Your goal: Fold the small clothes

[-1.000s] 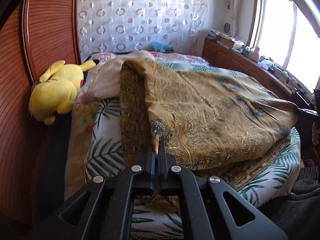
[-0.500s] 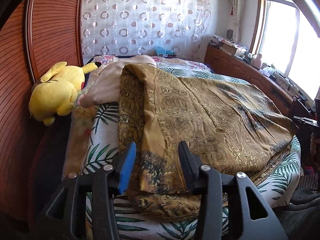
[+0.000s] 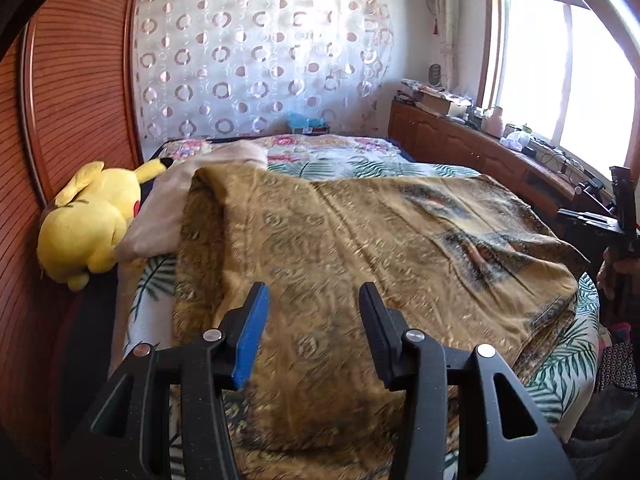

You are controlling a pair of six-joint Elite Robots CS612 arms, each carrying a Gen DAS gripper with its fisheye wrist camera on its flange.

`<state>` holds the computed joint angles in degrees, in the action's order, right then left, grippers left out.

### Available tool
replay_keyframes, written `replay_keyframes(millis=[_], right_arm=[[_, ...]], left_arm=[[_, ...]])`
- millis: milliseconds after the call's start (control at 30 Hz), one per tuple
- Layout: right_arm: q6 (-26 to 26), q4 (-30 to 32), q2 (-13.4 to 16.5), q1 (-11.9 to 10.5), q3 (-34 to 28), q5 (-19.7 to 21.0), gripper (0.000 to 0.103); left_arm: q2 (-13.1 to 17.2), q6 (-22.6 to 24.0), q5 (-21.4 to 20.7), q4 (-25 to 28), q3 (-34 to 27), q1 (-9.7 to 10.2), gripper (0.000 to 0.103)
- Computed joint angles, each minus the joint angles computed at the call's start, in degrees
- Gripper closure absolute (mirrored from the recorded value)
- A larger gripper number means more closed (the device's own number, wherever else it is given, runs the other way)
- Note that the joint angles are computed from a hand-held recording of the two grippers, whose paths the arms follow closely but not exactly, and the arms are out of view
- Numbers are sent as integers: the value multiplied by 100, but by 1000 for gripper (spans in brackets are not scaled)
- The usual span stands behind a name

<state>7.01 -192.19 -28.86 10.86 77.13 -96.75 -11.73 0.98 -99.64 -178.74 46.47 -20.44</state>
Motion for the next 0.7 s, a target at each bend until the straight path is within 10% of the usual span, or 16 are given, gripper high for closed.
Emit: replay_keyframes(millis=[333, 700], right_arm=[[18, 594, 303, 63, -207, 212, 79], [-136, -340, 434, 198, 27, -170, 79]], left_arm=[[193, 230, -424, 695, -282, -58, 55], [229, 89, -533, 286, -26, -2, 55]])
